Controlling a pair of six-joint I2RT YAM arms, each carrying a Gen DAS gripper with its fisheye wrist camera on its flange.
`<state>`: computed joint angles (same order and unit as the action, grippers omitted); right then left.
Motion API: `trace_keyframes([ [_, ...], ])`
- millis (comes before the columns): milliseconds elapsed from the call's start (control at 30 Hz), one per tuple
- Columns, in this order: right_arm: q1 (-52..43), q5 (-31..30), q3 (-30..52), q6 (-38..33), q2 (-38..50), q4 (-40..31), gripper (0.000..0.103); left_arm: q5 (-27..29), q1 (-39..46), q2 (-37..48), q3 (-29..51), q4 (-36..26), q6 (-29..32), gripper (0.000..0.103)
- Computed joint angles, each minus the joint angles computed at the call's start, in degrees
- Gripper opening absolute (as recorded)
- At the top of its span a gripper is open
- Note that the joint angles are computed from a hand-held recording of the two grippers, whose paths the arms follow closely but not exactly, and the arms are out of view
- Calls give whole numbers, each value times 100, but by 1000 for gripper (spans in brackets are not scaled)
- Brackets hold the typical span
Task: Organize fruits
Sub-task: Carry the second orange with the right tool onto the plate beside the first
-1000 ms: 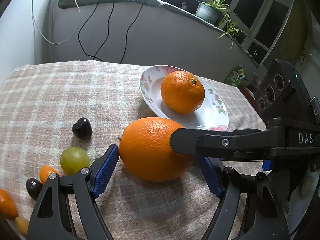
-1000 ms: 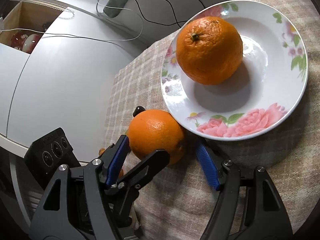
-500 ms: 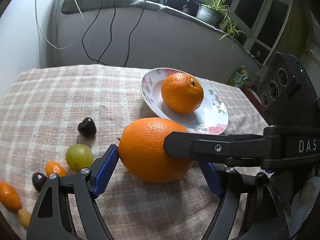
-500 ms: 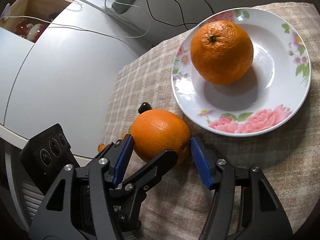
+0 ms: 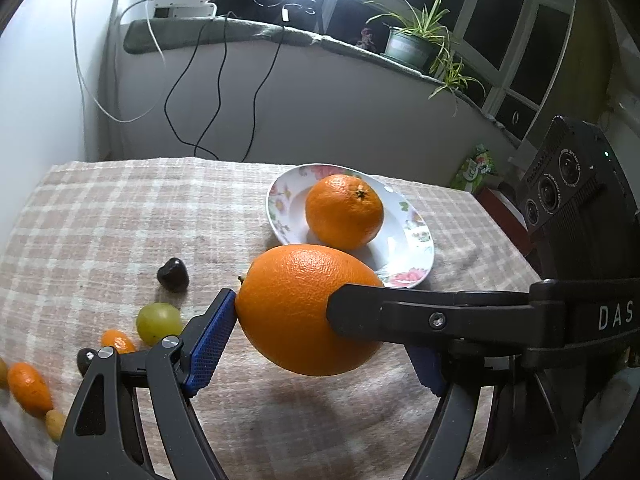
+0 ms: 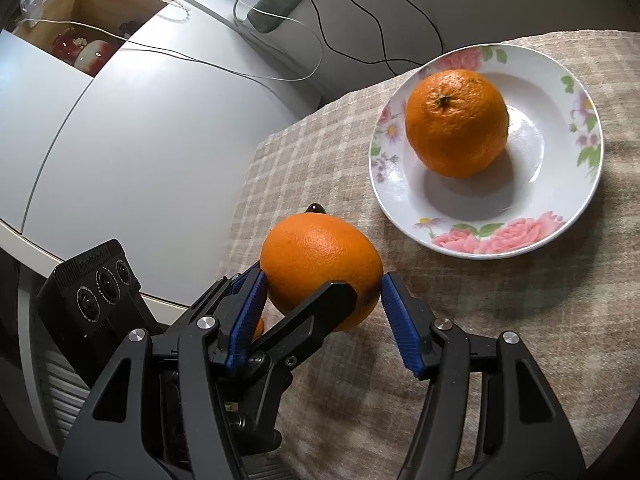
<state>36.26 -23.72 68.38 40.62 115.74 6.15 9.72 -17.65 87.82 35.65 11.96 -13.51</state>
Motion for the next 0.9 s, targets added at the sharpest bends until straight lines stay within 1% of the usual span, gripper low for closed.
trace_keyframes([
  [300,-161,17,-135,-131,-245,-103,62,-176,-301,28,158,-30,-96,78],
  [567,-472,-68,-361,-279,-468,-138,62,-291,-586,333,528,-58,-152,78],
  [900,-784,-145,-264,-526,-443,-348,62,-308,-731,784,1006,-103,-229,78],
])
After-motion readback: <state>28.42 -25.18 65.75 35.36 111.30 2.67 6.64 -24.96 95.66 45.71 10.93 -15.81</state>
